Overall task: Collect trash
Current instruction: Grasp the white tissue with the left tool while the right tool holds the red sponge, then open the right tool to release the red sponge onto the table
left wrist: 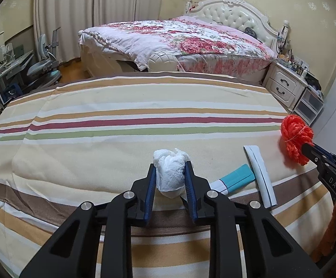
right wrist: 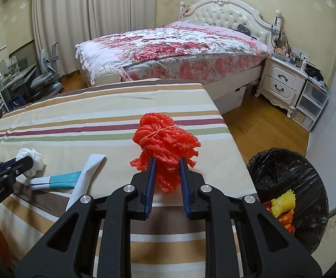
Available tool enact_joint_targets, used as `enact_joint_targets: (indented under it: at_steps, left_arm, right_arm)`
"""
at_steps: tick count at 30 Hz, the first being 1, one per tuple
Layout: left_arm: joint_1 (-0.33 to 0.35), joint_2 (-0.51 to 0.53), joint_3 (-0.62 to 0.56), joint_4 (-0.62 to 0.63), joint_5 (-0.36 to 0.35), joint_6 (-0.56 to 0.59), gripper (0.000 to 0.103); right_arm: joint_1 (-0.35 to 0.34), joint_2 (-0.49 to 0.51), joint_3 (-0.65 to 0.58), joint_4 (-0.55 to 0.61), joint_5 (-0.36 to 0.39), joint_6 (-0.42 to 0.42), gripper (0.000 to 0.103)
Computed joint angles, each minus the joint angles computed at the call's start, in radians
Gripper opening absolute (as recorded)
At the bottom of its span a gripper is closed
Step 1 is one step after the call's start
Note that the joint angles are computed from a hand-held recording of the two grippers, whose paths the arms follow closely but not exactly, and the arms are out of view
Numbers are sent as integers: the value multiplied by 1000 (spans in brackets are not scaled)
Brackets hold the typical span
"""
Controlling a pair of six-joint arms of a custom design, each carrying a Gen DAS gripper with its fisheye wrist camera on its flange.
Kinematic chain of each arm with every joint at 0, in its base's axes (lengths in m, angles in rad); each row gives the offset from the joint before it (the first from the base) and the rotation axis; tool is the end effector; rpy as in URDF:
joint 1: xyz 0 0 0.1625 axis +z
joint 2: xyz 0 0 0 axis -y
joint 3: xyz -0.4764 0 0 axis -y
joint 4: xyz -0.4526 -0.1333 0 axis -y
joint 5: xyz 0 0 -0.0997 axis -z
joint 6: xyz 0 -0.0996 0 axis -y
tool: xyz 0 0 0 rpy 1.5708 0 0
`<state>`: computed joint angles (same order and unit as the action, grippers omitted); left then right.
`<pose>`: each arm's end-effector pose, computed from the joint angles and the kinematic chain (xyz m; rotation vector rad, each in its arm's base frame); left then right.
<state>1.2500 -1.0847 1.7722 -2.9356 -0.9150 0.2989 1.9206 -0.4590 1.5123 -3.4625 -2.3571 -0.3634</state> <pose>-0.0364 -0.7250 0.2975 0.4522 2.3437 -0.8435 0.3229 -0.7018 0.0073 0.3840 -2.1864 0.9666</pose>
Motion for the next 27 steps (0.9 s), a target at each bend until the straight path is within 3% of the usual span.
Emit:
enact_joint_targets:
  at_steps: [3, 11, 13, 14, 15, 27]
  left_arm:
    - [-5, -14, 16, -20, -1, 5, 25]
    - [-20, -42, 54, -72, -7, 26, 25]
    - [-20, -44, 56, -78, -1, 28, 25]
    - [-18, -43, 55, -78, 2, 26, 25]
    - [-17, -44, 55, -78, 6, 22, 25]
    - [7, -38, 12, -116, 55, 28, 25]
  right_arm:
    - [3, -5, 12, -10, 1, 0, 14]
    - [4, -25, 48, 12, 7, 29, 14]
    - [2, -32, 58, 15, 21, 45, 24]
    - [2, -33, 62, 7, 22, 49, 38]
    - [2, -34, 64, -2, 22, 51, 46]
    - [3, -11, -12, 82, 43, 52, 59]
